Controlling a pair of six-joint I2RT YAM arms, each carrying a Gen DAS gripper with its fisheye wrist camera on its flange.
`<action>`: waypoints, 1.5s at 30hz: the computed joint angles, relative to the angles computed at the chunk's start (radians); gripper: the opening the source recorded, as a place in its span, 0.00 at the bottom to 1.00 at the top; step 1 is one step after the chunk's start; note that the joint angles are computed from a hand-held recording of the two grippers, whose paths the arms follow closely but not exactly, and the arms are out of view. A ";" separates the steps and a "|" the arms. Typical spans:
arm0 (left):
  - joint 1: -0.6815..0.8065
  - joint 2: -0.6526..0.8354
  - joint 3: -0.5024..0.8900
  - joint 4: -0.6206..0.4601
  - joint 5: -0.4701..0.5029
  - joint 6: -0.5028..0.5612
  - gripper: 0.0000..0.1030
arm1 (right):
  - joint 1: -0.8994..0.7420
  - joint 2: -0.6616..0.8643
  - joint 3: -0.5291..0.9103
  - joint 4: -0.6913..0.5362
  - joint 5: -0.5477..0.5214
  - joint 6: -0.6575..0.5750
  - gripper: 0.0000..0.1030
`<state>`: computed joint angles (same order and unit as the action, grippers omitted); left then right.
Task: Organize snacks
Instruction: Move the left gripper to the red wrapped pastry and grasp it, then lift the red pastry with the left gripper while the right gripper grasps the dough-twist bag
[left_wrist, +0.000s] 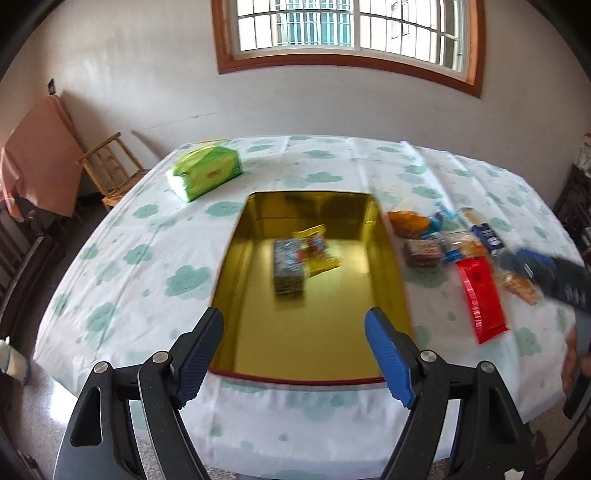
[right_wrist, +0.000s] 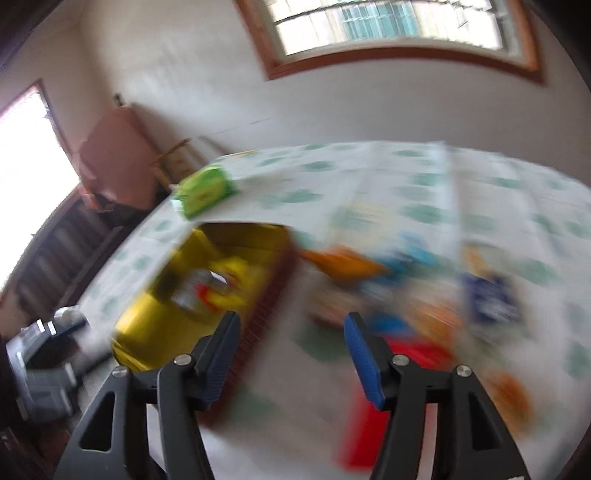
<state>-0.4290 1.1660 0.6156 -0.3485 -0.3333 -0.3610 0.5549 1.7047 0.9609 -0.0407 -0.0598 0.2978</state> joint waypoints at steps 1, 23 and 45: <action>-0.012 0.012 0.018 -0.002 0.016 -0.005 0.74 | -0.029 -0.072 -0.083 0.008 0.017 -0.013 0.62; -0.209 0.885 0.772 -0.156 0.337 -0.206 0.85 | -0.672 -0.197 -0.485 0.180 -0.149 -0.338 0.62; -0.328 0.987 0.877 -0.263 0.117 -0.188 0.39 | -0.737 -0.149 -0.491 0.245 -0.292 -0.342 0.62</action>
<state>-0.7569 2.1526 1.4922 -0.6111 -0.2168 -0.5490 -0.1819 1.5553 0.4704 0.2047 -0.3519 -0.0442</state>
